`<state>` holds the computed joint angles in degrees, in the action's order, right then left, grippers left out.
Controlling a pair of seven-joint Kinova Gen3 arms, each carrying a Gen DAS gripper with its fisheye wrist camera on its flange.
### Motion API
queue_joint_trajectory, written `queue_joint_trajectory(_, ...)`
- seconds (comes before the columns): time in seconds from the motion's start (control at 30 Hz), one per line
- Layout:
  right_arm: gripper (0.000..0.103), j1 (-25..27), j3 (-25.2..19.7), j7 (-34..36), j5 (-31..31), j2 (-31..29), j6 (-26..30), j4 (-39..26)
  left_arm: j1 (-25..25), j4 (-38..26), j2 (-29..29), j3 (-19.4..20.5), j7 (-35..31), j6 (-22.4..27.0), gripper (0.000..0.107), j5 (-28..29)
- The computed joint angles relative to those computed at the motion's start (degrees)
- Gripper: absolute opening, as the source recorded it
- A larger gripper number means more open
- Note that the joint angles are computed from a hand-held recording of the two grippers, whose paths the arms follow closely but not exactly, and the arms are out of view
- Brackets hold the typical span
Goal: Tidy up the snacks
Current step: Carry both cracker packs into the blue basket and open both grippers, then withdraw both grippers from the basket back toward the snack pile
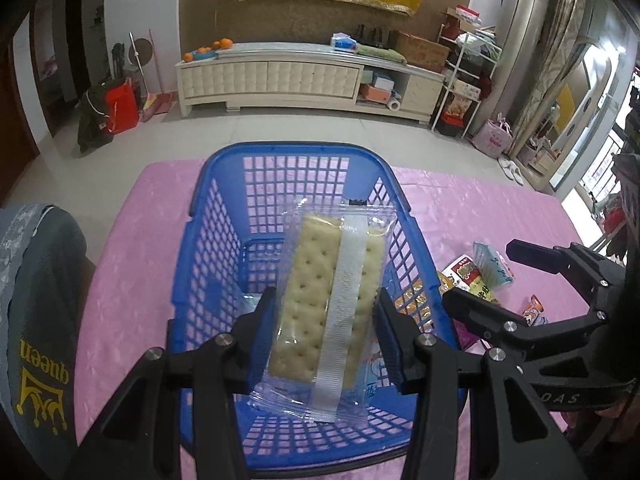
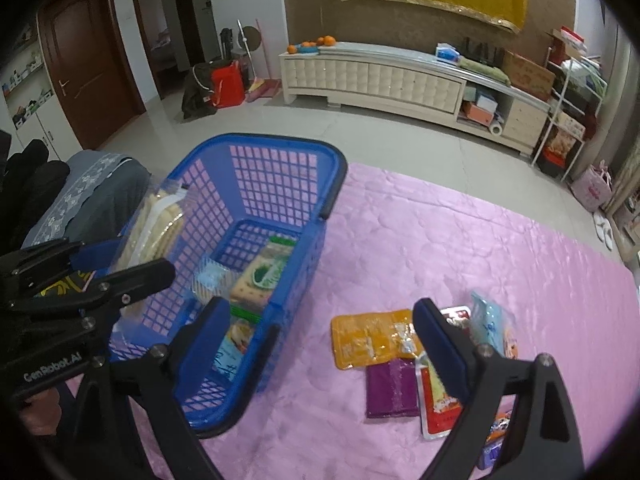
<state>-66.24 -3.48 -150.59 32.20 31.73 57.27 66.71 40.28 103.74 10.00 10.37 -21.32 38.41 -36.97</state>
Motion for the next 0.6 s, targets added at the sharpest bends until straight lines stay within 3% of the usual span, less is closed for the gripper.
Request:
queue_joint_trajectory(0.17,0.095,0.8,0.3,-1.9,-0.1,-1.1,-1.5,2.4,-0.5,-3.7,2.2,-0.3,-2.9,1.3,0.049,1.9)
queue_joint_trajectory(0.23,0.095,0.7,0.6,-3.5,0.5,-2.1,-2.0,3.9,0.7,-5.6,3.3,-1.2,-1.9,3.9,0.077,0.9)
queue_joint_trajectory(0.3,0.095,0.8,0.4,-4.7,0.7,-2.9,-1.7,4.8,2.5,-5.8,3.4,-2.1,1.0,5.3,0.078,-1.5)
queue_joint_trajectory(0.43,0.095,0.0,-0.2,-7.5,2.8,-5.3,-0.8,7.1,1.7,-3.7,1.3,-1.0,0.9,3.4,0.078,0.4)
queue_joint_trajectory(0.6,0.095,-1.0,-1.7,-10.4,5.5,-7.3,0.8,8.1,3.5,-3.0,-0.6,0.7,3.8,6.4,0.078,-1.5)
